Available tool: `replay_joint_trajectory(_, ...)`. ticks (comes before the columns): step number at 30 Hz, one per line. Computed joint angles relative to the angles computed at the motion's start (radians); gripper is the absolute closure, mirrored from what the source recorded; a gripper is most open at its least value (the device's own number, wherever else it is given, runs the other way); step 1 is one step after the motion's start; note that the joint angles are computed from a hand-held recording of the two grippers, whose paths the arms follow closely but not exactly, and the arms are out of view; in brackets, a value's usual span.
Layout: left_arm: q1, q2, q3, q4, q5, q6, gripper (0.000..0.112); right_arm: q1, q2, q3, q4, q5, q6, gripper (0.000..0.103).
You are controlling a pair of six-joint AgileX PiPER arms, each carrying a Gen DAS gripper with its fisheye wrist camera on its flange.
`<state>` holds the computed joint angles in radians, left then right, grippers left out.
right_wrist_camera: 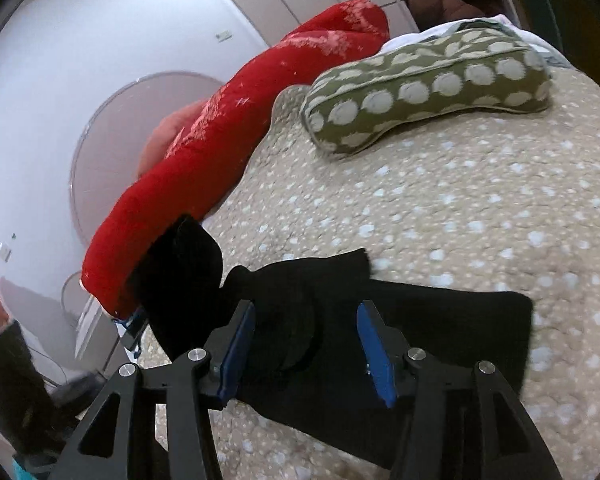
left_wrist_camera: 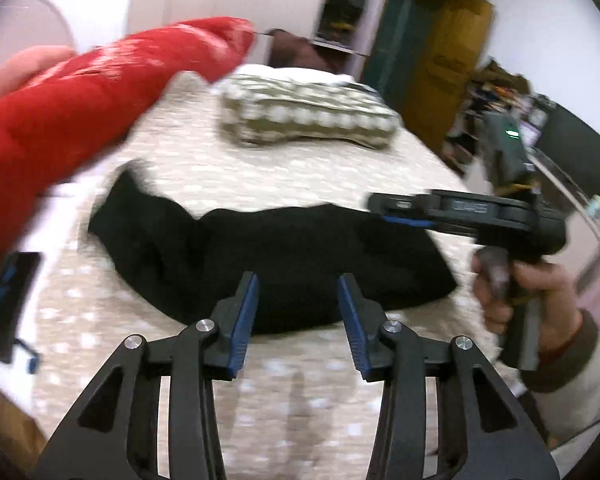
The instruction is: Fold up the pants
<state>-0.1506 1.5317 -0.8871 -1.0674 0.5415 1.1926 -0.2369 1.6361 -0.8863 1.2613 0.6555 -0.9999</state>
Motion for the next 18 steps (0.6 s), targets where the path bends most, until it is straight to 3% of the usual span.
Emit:
replay_joint_trajectory(6,0.152,0.153,-0.066,0.066,0.033,-0.177,0.072,0.161,0.071,-0.127,-0.074,-0.009,0.106,0.051)
replay_joint_trajectory(8,0.204,0.198,-0.077,0.064,0.061,-0.227,0.064,0.231,0.129,-0.216,-0.133,-0.014,0.159,0.052)
replay_joint_trajectory(10,0.238,0.226,-0.069,0.064,0.042,-0.315,0.042,0.290,0.214,-0.345,-0.226,-0.001,0.248,0.051)
replay_joint_trajectory(12,0.268,0.236,-0.046,-0.021,0.033,-0.309,0.040,0.333,0.305,-0.480,-0.290,0.032,0.322,0.052)
replay_joint_trajectory(15,0.275,0.273,-0.063,-0.114,0.063,-0.301,0.025,0.384,0.436,-0.649,-0.341,0.072,0.408,0.052)
replay_joint_trajectory(18,0.233,0.316,-0.100,-0.188,0.023,-0.277,0.024,0.408,0.488,-0.696,-0.425,0.046,0.533,0.052)
